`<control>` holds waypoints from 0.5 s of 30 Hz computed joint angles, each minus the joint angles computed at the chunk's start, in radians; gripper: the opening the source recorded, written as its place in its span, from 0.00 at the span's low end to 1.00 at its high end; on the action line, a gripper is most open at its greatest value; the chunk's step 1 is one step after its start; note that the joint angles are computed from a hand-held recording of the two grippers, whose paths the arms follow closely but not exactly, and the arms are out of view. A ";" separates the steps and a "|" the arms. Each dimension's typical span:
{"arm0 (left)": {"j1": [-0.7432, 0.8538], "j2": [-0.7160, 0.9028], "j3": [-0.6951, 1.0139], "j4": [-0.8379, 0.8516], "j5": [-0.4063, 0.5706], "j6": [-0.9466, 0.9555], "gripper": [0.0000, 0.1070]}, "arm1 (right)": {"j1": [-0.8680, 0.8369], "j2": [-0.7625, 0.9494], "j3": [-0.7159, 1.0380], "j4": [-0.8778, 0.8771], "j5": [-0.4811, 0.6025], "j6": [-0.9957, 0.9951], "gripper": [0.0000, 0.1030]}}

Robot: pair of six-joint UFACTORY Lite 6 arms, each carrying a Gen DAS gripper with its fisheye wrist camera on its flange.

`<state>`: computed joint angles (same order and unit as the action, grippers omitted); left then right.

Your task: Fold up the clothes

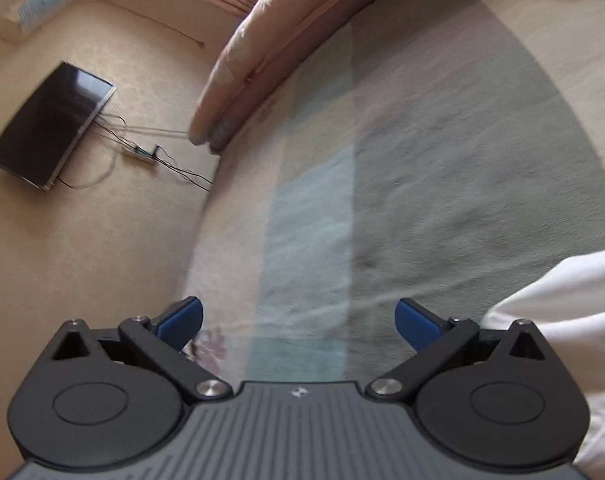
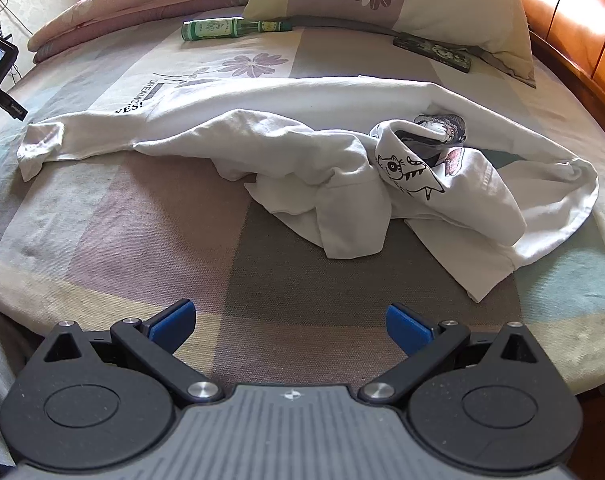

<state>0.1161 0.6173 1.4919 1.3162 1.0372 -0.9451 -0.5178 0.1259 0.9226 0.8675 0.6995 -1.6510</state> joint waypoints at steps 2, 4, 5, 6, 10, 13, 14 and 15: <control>0.014 -0.065 -0.028 -0.077 -0.079 0.010 0.96 | 0.001 -0.001 -0.001 -0.001 0.000 0.002 1.00; 0.017 -0.138 -0.072 -0.174 -0.167 0.051 0.96 | 0.010 0.005 0.000 0.000 -0.005 0.008 1.00; 0.010 -0.175 -0.101 -0.238 -0.213 0.100 0.96 | 0.017 0.008 0.000 0.000 -0.007 0.012 1.00; 0.004 -0.210 -0.128 -0.309 -0.257 0.157 0.96 | 0.026 0.009 -0.002 0.000 -0.009 0.015 1.00; -0.075 -0.281 -0.222 -0.533 -0.365 0.326 0.96 | 0.047 -0.014 -0.032 0.007 0.009 -0.002 1.00; -0.130 -0.252 -0.220 -0.608 -0.403 0.340 0.96 | 0.043 -0.046 -0.057 0.003 0.029 -0.016 1.00; -0.142 -0.231 -0.209 -0.608 -0.411 0.325 0.96 | 0.038 -0.056 -0.063 0.001 0.033 -0.017 1.00; -0.158 -0.201 -0.194 -0.577 -0.402 0.280 0.96 | 0.032 -0.063 -0.066 0.002 0.037 -0.018 1.00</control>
<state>-0.0420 0.4159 1.2983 0.7387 0.6353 -0.6652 -0.4862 0.0630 0.8568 0.8693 0.7366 -1.6690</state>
